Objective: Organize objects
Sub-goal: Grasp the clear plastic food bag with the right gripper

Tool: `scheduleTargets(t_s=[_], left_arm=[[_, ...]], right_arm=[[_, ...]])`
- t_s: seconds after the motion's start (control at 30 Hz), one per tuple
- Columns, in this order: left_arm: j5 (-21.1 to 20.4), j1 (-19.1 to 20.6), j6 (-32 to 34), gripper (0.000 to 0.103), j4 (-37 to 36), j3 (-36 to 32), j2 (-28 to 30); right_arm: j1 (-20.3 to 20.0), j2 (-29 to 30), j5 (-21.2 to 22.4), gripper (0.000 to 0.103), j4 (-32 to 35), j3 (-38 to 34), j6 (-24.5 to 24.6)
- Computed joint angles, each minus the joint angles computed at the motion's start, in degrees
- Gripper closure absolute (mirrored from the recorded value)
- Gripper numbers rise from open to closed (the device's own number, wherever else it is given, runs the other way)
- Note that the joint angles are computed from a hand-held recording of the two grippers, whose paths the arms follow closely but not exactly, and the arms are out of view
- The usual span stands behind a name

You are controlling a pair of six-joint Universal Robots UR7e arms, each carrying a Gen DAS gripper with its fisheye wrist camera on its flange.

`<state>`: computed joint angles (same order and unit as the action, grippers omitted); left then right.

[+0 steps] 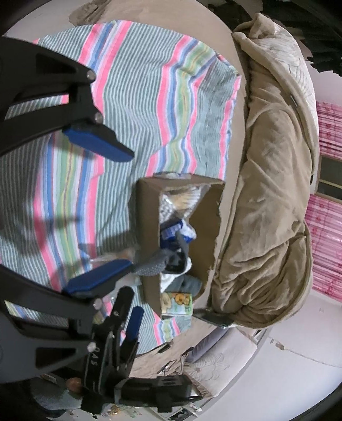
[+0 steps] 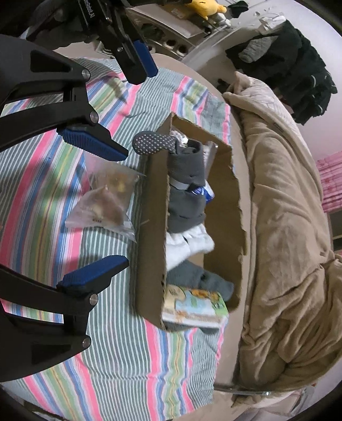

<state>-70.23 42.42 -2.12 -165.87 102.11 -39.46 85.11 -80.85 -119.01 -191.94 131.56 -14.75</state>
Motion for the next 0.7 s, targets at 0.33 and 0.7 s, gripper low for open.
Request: scheduleTargets(t_s=[0.33,0.7], left_arm=[[-0.7,0.6,0.0,0.025,2.0,-3.0,3.0],[0.2,1.0,-0.7,0.025,3.3,-3.6,3.7]], right_arm=[[-1.6,2.4,1.7,0.026,2.3,-1.3,1.2],[-3.1,5.3,3.3,0.023,4.6,-2.8,1.5]])
